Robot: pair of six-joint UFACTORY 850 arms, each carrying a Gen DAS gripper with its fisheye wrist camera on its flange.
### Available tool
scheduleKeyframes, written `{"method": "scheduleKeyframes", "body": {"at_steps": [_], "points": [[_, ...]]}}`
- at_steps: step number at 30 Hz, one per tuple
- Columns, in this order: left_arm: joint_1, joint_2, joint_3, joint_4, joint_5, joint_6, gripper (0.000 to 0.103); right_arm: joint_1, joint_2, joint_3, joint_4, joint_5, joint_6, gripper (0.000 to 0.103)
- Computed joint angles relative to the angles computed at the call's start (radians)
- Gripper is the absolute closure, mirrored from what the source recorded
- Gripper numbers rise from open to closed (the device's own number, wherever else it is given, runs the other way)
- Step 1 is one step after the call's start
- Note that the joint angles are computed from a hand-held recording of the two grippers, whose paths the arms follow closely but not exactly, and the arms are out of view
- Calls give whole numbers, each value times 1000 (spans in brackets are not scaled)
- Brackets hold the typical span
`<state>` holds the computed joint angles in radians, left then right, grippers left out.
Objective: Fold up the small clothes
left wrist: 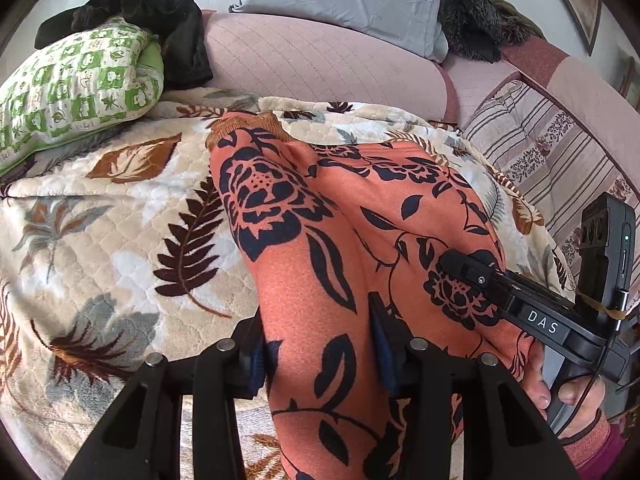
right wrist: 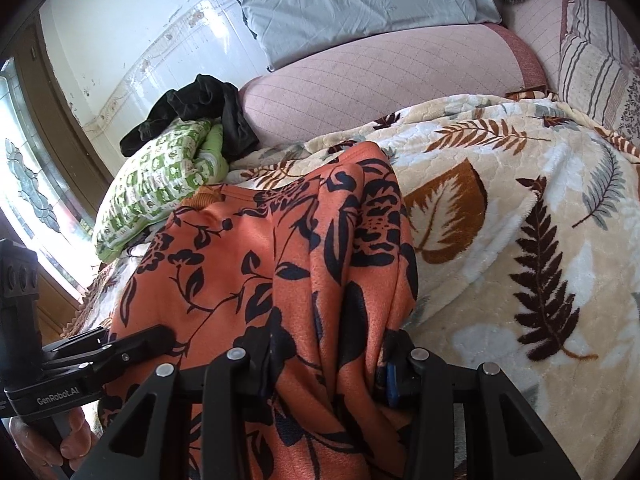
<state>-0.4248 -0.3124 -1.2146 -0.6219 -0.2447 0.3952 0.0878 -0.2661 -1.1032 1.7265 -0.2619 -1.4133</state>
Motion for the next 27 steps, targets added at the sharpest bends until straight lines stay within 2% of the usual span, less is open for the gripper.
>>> {"method": "scheduleKeyframes", "body": {"at_steps": [10, 18, 27], "points": [[41, 69, 76, 217, 42, -203, 58, 66, -27, -26, 70, -16, -17, 61], [79, 83, 102, 310, 48, -303, 58, 114, -67, -62, 66, -8, 23, 61], [97, 69, 112, 410, 32, -412, 58, 139, -116, -101, -84, 0, 175, 61]]}}
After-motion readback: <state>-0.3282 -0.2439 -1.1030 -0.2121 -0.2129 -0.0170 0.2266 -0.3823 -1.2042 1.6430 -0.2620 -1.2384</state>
